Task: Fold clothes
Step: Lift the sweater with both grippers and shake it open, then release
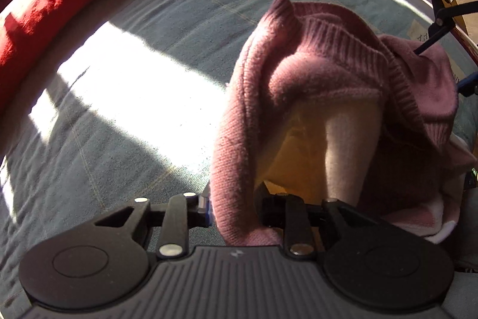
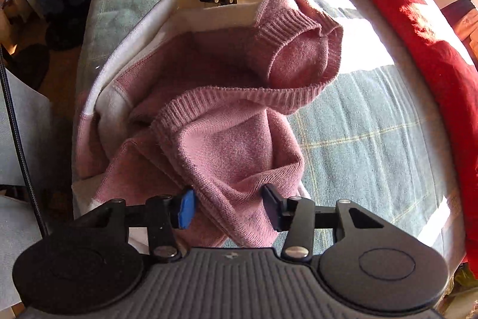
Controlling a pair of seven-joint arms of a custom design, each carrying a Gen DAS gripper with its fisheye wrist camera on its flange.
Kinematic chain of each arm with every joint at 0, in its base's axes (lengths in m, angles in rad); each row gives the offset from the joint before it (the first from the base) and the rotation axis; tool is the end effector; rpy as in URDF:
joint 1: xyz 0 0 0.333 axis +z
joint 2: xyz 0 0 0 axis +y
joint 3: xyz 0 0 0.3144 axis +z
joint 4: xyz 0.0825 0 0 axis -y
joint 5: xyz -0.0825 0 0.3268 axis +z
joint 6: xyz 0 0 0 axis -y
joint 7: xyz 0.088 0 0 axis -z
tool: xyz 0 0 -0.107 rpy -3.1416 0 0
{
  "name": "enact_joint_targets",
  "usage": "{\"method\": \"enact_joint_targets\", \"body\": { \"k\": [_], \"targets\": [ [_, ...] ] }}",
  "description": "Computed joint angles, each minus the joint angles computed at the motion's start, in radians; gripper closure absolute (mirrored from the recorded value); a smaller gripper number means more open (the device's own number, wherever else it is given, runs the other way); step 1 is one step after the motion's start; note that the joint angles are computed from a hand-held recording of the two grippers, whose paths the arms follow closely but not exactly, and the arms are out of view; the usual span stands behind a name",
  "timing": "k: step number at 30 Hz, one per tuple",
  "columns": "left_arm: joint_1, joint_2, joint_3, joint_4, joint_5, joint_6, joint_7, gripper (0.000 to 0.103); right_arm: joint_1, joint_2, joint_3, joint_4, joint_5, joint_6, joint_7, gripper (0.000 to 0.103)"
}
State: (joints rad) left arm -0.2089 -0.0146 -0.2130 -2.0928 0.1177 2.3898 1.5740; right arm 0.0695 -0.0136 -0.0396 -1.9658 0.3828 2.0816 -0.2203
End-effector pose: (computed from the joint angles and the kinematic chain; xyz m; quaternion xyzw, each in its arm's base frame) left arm 0.4749 -0.2125 0.4869 -0.5039 0.8485 -0.1036 0.1244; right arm 0.5139 0.0341 0.5121 -0.9822 -0.0408 -0.0795 0.1651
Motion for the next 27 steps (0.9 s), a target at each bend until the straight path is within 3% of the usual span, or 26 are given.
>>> {"method": "enact_joint_targets", "body": {
  "k": [2, 5, 10, 15, 20, 24, 27],
  "targets": [
    [0.007, -0.004, 0.007, 0.002, -0.015, -0.011, -0.012, 0.078, 0.002, 0.012, 0.003, 0.025, -0.016, -0.019, 0.014, 0.074],
    [0.013, -0.006, 0.010, 0.004, -0.008, -0.015, -0.041, 0.078, 0.007, 0.029, 0.011, 0.054, -0.044, -0.033, 0.060, 0.088],
    [0.020, 0.002, 0.011, 0.020, 0.045, -0.001, -0.095, 0.078, 0.010, 0.070, 0.019, 0.129, -0.048, -0.026, 0.172, 0.091],
    [0.031, 0.029, 0.020, 0.052, 0.110, 0.004, -0.141, 0.078, 0.013, 0.144, 0.031, 0.213, -0.059, 0.069, 0.298, 0.092],
    [0.057, 0.080, 0.041, 0.084, 0.104, 0.026, -0.111, 0.078, 0.009, 0.251, 0.048, 0.336, -0.085, 0.131, 0.410, 0.093],
    [0.072, 0.116, 0.037, 0.111, 0.010, 0.020, -0.019, 0.078, 0.007, 0.360, 0.060, 0.485, -0.126, 0.032, 0.522, 0.093],
    [0.101, 0.122, 0.031, 0.109, -0.171, 0.008, 0.107, 0.074, -0.012, 0.455, 0.077, 0.649, -0.120, -0.152, 0.573, 0.089]
  ]
}}
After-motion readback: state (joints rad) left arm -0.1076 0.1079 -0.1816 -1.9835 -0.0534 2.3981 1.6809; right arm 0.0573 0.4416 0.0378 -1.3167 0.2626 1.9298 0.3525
